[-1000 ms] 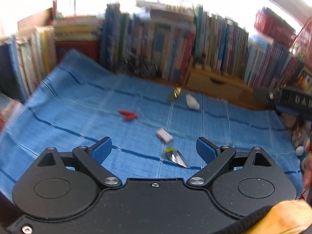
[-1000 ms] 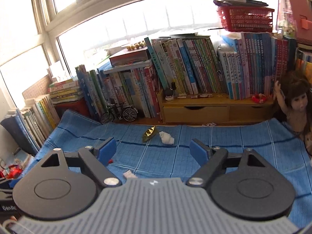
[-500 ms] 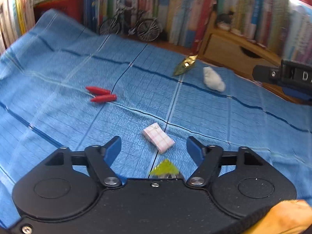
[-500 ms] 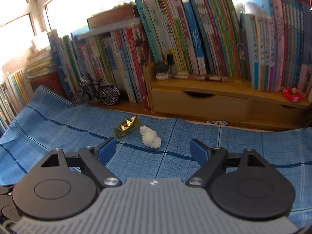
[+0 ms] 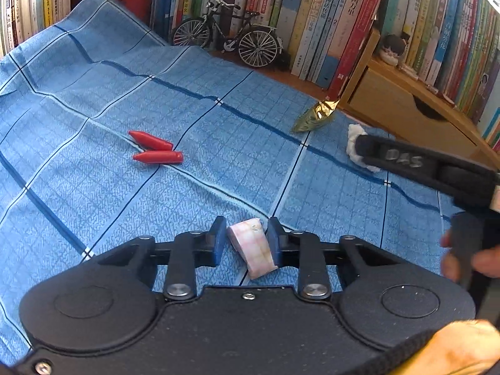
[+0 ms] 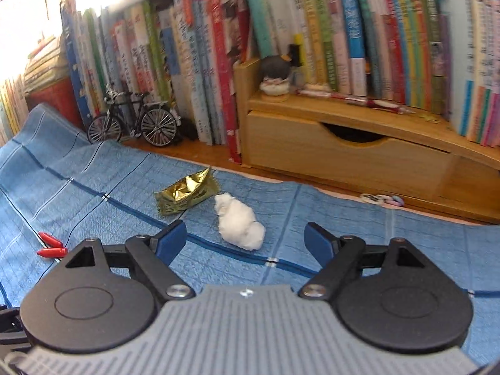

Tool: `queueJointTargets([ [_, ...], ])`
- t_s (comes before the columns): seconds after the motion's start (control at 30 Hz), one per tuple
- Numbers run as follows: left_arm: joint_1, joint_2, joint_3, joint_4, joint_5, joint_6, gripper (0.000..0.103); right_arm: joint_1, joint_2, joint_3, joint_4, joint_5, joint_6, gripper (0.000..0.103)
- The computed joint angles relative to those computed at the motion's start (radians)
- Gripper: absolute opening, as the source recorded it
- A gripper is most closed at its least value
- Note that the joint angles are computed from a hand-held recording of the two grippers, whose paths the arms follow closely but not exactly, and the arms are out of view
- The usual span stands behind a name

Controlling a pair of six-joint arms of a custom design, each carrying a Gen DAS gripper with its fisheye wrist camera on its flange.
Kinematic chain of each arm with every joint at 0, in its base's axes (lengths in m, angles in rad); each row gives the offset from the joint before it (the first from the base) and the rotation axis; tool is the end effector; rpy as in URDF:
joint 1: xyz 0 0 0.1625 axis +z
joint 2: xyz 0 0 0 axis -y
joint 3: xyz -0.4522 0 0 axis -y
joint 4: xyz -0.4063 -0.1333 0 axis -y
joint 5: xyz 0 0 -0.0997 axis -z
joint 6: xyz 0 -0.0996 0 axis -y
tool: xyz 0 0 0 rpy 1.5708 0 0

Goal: Collect trash
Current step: 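Grasp the small pink checkered packet with the left gripper, then reach the right gripper to the white tissue and grasp it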

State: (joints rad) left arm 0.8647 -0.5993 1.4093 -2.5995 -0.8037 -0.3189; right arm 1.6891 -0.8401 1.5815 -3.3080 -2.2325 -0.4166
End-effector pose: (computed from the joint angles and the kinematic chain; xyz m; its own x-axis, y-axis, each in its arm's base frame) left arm -0.3433 -0.7145 0.0749 -0.8115 0.1019 -0.5753 0.3991 0.8159 -0.4184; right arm 0.1568 -0.7081 0.2658 -0.7461 0.1646 0.6452 -0.4003 0.6634 -0.6322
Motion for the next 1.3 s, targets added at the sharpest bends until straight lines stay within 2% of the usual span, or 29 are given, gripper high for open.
queueJointTargets([
  [0.13,-0.003,-0.004,0.011,-0.060,0.001,0.045,0.026,-0.003,0.029,-0.021,-0.003,0.001,-0.018,0.089],
  [0.4,0.001,-0.019,0.011,-0.094,0.010,0.087,0.026,-0.006,0.076,-0.049,-0.048,-0.014,-0.032,0.089],
  [0.8,-0.008,-0.084,0.048,-0.068,0.056,0.047,0.026,0.022,0.026,0.005,-0.052,0.003,0.166,0.089],
  [1.17,-0.057,-0.185,0.117,0.004,0.057,0.019,0.026,0.094,-0.038,0.062,-0.074,-0.020,0.223,0.089],
  [1.3,-0.083,-0.222,0.116,0.054,0.052,0.028,0.026,0.139,-0.060,0.068,-0.087,-0.067,0.206,0.089],
])
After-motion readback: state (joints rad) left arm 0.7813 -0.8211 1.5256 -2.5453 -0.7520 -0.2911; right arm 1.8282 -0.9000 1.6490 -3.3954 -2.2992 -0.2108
